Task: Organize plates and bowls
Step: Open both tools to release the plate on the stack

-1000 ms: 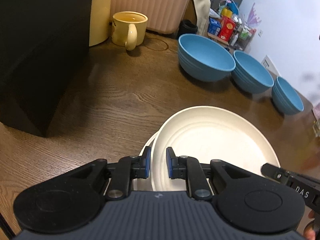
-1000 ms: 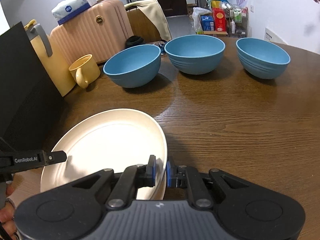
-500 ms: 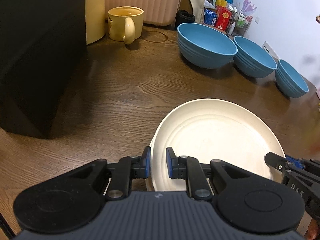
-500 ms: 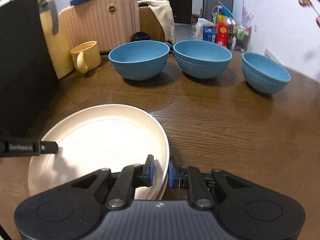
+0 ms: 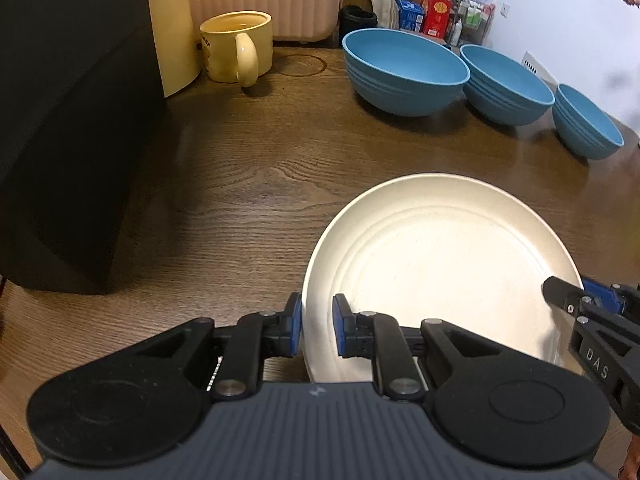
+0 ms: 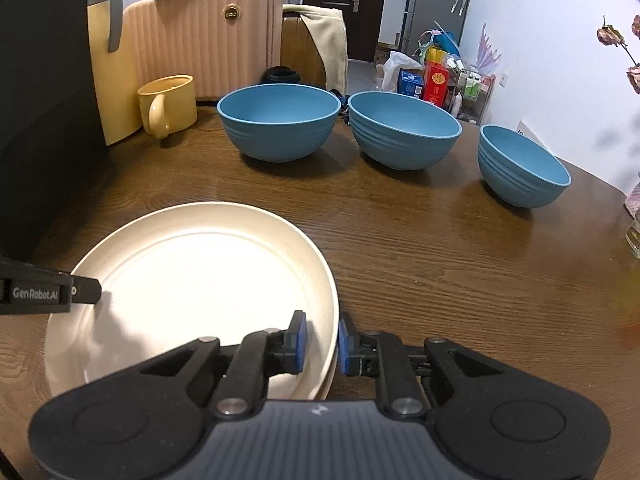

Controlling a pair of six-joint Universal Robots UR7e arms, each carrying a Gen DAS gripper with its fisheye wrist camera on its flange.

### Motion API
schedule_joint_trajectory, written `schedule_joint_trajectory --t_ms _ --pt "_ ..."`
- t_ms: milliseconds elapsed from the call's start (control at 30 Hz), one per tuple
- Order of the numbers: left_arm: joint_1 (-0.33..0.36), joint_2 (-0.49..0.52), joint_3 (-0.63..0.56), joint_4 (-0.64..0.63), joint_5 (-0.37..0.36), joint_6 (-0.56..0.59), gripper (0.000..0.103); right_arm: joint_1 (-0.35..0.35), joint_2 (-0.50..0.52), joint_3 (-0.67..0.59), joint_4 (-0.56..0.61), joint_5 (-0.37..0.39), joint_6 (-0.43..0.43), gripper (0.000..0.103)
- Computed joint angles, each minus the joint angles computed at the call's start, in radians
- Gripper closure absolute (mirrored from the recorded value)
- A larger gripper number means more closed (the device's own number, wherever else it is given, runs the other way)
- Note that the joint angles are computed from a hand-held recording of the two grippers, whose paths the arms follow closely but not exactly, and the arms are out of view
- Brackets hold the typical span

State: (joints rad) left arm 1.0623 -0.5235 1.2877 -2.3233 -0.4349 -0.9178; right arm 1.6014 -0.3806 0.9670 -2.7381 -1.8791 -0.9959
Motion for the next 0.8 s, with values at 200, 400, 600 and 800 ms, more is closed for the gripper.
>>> schedule_joint_trajectory --t_ms 200,400,600,800 --pt "0.0 0.003 -0.015 0.028 0.001 -0.007 0.086 -0.004 0.002 -0.012 0.02 0.005 0.025 0.09" --pt "-0.01 -0.003 -0.014 0.06 0.028 -0.046 0.058 -0.009 -0.007 -0.033 0.073 0.035 0.062 0.072" --pt "-0.024 -0.018 -0.007 0.113 0.08 -0.125 0.015 -0.019 -0.018 -0.046 0.096 0.053 0.122 0.018" --pt "-0.028 -0.022 -0.005 0.073 0.088 -0.122 0.0 -0.024 -0.022 -0.085 0.158 0.065 0.194 0.0"
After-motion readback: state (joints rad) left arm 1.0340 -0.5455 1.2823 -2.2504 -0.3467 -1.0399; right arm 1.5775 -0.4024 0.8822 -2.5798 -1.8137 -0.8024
